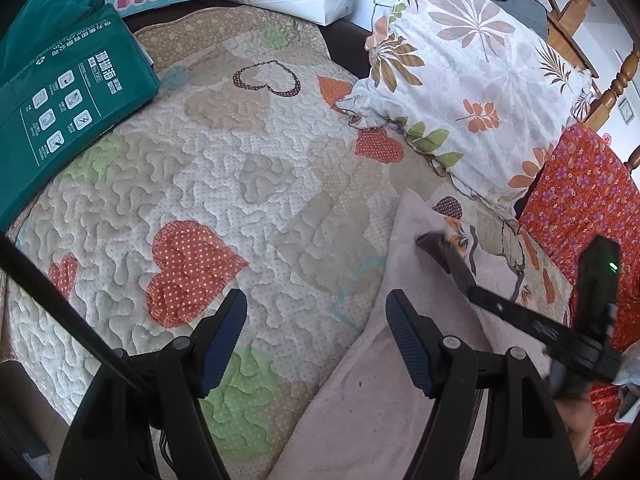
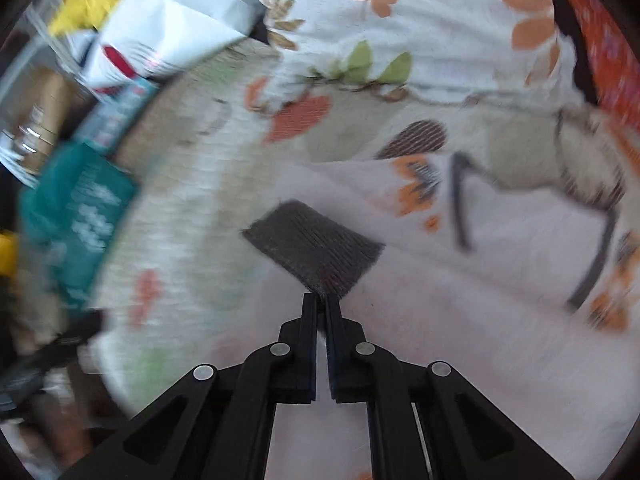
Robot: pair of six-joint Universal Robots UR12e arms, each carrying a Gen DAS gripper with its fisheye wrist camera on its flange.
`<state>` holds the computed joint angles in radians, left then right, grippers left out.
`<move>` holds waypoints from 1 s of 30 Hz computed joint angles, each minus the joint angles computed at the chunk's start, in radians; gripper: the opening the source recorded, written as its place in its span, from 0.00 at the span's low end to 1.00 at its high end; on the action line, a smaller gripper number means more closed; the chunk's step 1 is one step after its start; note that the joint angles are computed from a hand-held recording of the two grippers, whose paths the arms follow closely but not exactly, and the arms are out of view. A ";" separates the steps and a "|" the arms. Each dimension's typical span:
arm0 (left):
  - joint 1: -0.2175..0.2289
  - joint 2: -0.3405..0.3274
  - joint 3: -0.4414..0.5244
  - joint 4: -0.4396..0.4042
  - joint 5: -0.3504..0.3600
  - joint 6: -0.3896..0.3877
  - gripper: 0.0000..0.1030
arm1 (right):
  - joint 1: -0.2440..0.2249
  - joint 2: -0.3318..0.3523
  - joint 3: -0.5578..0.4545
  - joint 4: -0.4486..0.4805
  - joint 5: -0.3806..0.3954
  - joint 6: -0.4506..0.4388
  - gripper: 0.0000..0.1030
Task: Fold small clothes
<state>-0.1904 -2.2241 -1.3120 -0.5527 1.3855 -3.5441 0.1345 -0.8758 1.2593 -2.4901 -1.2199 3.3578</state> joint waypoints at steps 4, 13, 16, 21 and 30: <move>-0.002 -0.003 0.003 -0.008 0.003 0.002 0.69 | 0.003 -0.011 0.012 0.118 0.104 -0.047 0.08; 0.000 -0.002 0.001 -0.007 0.004 -0.006 0.69 | 0.021 -0.033 0.058 0.016 0.005 -0.021 0.09; -0.006 -0.005 0.005 -0.009 0.018 0.010 0.69 | 0.035 -0.005 0.020 0.053 -0.088 0.012 0.10; -0.019 -0.012 0.012 -0.018 0.060 0.049 0.69 | 0.027 -0.005 0.042 0.029 -0.089 0.051 0.10; -0.042 -0.022 0.020 -0.032 0.084 0.104 0.69 | -0.072 -0.208 0.347 -0.119 -0.311 0.191 0.26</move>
